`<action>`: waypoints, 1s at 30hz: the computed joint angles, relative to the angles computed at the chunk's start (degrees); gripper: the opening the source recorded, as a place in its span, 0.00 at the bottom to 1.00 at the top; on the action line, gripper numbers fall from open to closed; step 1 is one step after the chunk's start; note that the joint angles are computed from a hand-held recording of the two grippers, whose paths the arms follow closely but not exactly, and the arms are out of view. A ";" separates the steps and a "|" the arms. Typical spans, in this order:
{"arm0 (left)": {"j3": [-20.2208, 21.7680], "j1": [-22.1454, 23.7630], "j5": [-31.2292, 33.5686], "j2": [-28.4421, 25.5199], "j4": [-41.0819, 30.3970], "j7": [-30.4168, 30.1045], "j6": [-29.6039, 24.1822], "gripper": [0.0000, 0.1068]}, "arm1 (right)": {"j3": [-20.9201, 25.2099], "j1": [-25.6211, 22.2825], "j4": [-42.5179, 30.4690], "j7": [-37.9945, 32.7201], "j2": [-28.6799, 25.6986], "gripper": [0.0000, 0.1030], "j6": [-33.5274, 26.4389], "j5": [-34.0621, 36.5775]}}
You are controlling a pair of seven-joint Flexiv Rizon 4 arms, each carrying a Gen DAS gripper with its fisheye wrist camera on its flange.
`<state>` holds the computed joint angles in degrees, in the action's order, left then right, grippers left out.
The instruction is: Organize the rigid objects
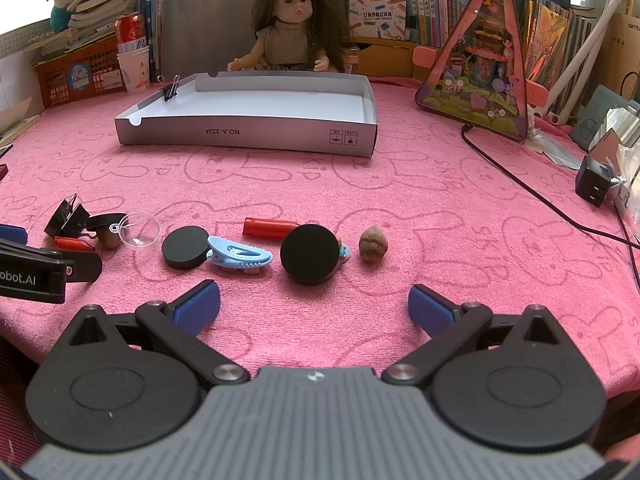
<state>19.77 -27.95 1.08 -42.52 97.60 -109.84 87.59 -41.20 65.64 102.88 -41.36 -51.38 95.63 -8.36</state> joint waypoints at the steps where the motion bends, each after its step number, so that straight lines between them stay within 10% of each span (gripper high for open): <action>1: -0.10 0.12 0.03 -0.10 0.05 0.00 0.19 0.96 | -0.04 0.06 0.07 0.02 -0.06 1.00 0.09 0.06; 30: -0.15 0.40 -0.02 0.57 0.74 0.75 0.42 0.96 | -1.18 1.10 0.09 0.76 -0.78 1.00 0.47 1.12</action>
<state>19.62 -27.54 1.05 -41.96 98.35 -109.09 88.01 -42.38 66.74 102.97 -40.60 -52.17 96.10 -7.24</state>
